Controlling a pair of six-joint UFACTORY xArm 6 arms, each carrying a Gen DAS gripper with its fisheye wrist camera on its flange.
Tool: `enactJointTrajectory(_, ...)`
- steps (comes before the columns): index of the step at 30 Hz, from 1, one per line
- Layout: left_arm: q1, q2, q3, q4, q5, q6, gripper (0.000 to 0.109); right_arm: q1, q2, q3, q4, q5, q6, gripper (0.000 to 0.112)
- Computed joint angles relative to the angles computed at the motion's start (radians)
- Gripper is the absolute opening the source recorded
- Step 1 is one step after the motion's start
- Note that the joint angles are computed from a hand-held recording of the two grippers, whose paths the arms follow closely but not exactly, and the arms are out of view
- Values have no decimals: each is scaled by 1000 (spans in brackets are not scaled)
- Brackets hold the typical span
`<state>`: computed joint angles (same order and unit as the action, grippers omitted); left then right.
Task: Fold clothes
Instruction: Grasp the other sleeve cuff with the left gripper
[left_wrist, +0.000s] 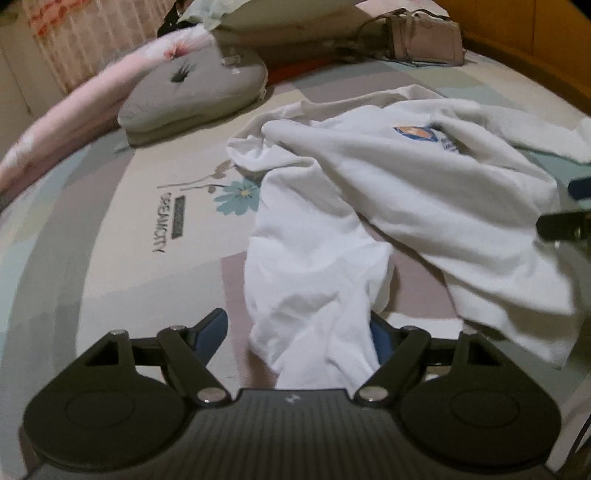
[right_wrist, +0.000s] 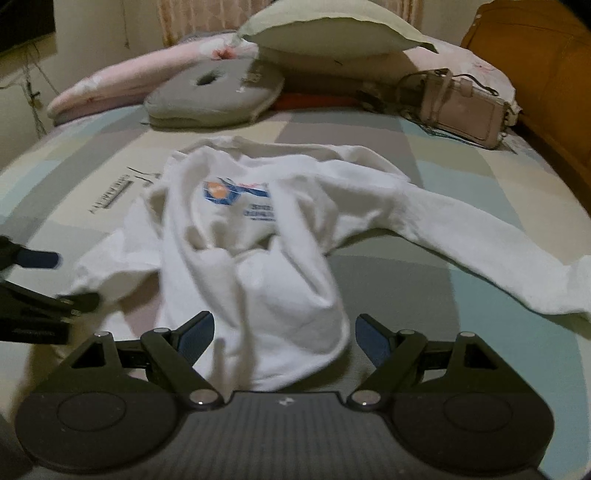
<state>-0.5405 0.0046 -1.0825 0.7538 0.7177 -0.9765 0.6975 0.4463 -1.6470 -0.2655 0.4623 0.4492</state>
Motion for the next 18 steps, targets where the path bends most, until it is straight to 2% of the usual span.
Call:
enactJointTrajectory(3,-25,36,-28,15,31,29,80,13,-5,8,-2,-23,-12,87)
enactJointTrajectory(8,-41,13,-17,61,126,-21,80,20,-34,41,-55,-35,16,87)
enactJointTrajectory(9,-37,6,-13,45,130,-27,79,20,-37,45,-49,-41,15,87)
enactJointTrajectory(11,-22,-5,6,-17,80,7,78,20,-43,54,-34,-52,10,87)
enactJointTrajectory(14,-30,-18,25,36,83,11,75,24,-53,65,-44,-65,13,87)
enactJointTrajectory(16,-28,-34,32,65,118,-14,51,26,-64,79,-64,-73,23,87)
enactJointTrajectory(17,-22,-46,40,69,129,-21,27,26,-70,85,-74,-77,28,87)
enactJointTrajectory(18,-16,-59,49,70,137,-26,16,25,-74,91,-73,-80,27,87)
